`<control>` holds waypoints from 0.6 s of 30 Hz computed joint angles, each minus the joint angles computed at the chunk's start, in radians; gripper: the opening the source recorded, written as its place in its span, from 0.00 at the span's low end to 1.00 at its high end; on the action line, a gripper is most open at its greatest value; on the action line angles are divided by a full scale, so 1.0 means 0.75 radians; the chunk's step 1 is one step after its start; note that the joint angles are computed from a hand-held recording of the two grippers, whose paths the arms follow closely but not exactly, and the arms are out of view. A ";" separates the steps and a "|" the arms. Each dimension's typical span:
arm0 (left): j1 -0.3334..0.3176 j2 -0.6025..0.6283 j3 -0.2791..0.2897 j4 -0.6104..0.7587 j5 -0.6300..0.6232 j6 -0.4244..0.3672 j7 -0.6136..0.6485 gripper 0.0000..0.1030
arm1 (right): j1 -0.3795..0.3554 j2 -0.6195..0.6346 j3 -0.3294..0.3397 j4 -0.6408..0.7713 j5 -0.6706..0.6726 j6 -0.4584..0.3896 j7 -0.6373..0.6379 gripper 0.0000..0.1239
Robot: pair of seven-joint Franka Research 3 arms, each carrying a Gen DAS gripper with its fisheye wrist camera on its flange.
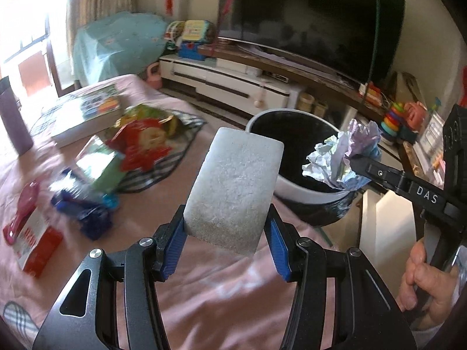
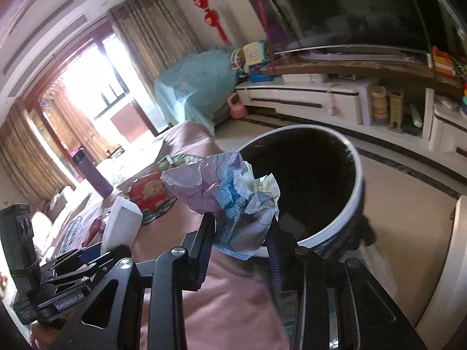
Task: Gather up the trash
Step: 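Carry both items over the trash bin and open both tools to drop them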
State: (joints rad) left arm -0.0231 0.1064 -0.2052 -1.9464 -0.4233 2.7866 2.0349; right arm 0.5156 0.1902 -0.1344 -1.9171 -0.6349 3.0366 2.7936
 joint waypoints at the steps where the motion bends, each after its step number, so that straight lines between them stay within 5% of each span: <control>1: -0.008 0.012 -0.001 0.017 0.023 -0.005 -0.012 0.50 | -0.002 -0.008 -0.004 -0.010 -0.002 0.002 0.003 0.29; 18: -0.045 0.265 -0.073 0.355 0.286 -0.127 -0.200 0.50 | -0.110 0.014 0.049 0.028 0.203 -0.066 -0.266 0.31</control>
